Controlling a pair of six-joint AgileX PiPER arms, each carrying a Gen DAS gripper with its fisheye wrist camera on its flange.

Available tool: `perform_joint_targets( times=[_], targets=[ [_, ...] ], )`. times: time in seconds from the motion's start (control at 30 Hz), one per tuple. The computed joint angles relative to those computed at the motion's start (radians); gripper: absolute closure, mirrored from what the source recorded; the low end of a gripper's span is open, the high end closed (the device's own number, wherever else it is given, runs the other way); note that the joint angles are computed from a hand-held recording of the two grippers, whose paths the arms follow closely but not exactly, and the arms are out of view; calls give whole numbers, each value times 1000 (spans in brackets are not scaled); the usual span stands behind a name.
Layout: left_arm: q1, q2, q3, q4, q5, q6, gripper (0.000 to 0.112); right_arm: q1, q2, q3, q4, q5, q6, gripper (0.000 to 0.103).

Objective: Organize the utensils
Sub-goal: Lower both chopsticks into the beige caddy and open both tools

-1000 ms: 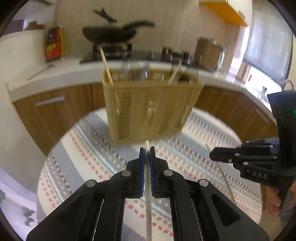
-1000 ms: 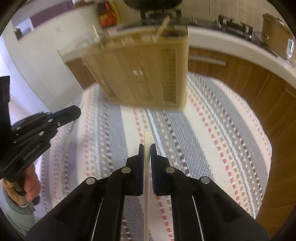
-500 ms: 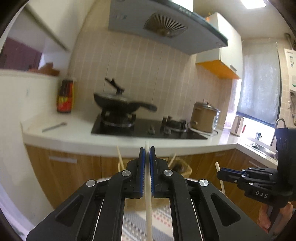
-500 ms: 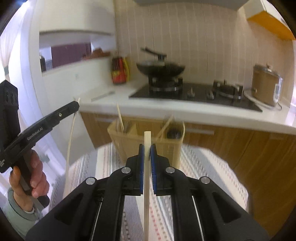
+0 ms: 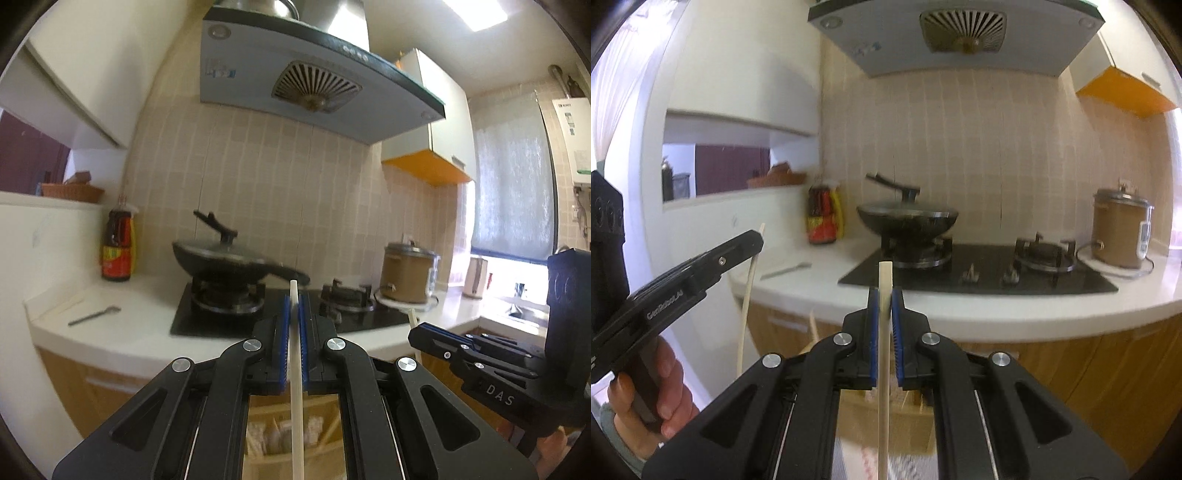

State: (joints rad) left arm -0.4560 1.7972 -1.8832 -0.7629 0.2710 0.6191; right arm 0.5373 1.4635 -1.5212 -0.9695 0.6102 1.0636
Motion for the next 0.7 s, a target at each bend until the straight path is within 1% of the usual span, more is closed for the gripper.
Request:
perform_joint_targets(
  times=[0.13,0.2,0.27,0.33,0.4,0.47,0.57,0.7],
  targets=[
    [6,88,-145,54,10,-61,109,-77,57,-80,10,-65,-8,98],
    [9,135,-217,104,19,-117,109,-107,84,-115,22,-95,-11,98],
    [12,193,-307,154,39,-180,109,-119,107,-139,-5,-108,16,98],
    [15,236,-367,194,47,-229,109,-122,128,-158,-63,-113,62,98],
    [19,275,-414,215,45,-259,109,-112,151,-169,-174,-100,139,98],
    [24,292,-424,210,30,-257,109,-110,167,-173,-226,-102,170,98],
    [33,347,-501,219,57,-276,109,-102,190,-165,-319,-87,232,98],
    [31,385,-525,283,28,-335,109,-98,212,-139,-407,-79,313,98]
  ],
)
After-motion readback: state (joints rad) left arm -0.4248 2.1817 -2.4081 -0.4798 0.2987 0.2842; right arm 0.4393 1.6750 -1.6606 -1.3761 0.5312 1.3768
